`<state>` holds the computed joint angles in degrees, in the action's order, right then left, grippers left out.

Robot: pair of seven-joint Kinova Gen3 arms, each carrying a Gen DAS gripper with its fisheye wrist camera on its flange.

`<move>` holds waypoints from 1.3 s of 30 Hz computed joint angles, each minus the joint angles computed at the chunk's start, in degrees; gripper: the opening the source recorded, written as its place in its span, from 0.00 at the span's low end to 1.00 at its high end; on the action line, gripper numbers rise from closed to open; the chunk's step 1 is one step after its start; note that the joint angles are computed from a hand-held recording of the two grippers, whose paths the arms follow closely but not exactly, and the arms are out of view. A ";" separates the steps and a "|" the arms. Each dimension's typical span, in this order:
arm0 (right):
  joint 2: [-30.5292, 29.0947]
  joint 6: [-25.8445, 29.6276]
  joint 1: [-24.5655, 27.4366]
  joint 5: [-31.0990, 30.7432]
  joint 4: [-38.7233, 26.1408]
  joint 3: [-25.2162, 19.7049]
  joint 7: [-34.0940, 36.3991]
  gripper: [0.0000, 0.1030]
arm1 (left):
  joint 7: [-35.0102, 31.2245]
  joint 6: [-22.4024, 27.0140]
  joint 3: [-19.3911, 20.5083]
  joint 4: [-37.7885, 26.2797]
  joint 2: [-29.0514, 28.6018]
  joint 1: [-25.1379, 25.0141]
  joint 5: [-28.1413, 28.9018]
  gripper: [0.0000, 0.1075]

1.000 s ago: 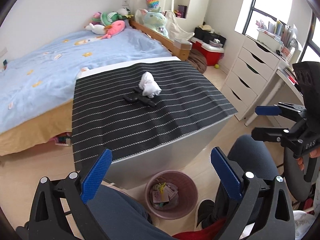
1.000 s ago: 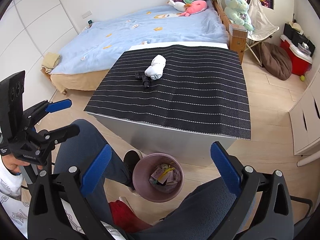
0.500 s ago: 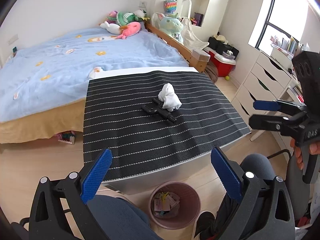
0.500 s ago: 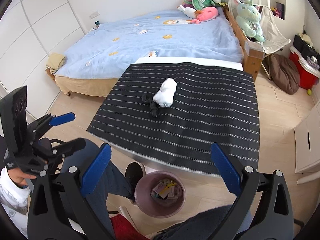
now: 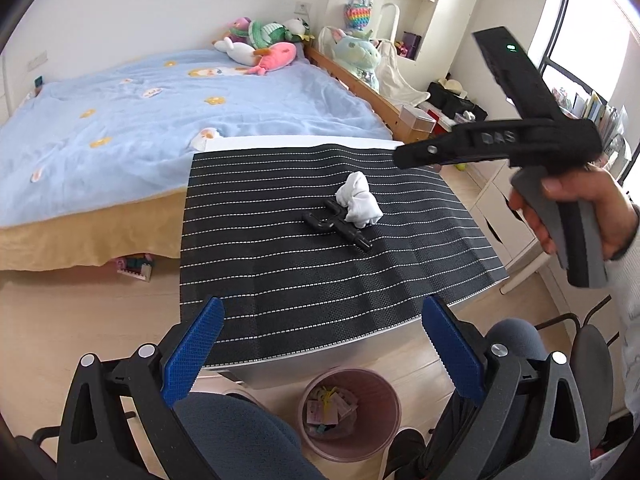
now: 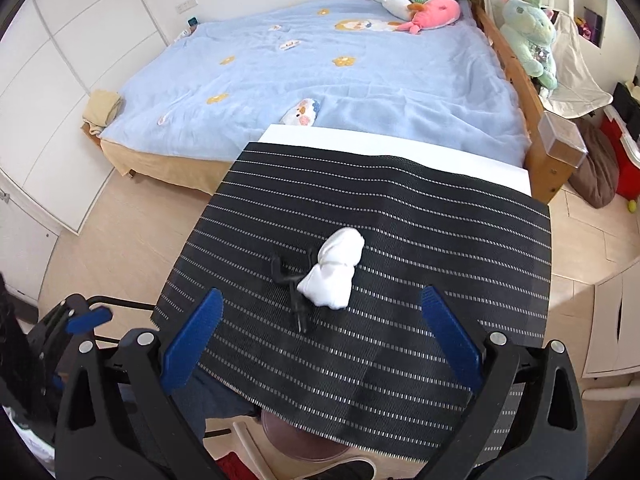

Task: Collect trash
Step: 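Move both tools back toward the white sock on the mat, then close the right tool on the white sock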

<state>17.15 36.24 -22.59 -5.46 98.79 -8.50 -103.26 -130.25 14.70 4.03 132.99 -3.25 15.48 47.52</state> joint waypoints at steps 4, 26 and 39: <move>5.29 4.18 0.48 -0.65 -5.67 0.19 0.54 0.95 | -1.61 0.49 -0.64 0.16 0.17 -0.43 1.65 0.89; 15.83 10.38 2.67 -5.79 -13.02 -0.55 3.93 0.46 | -6.79 2.49 0.05 0.80 1.61 -4.66 6.79 0.89; 12.86 6.93 4.23 -7.37 -9.09 -1.20 5.17 0.29 | -2.05 2.55 1.41 -0.37 1.95 -4.42 2.61 0.89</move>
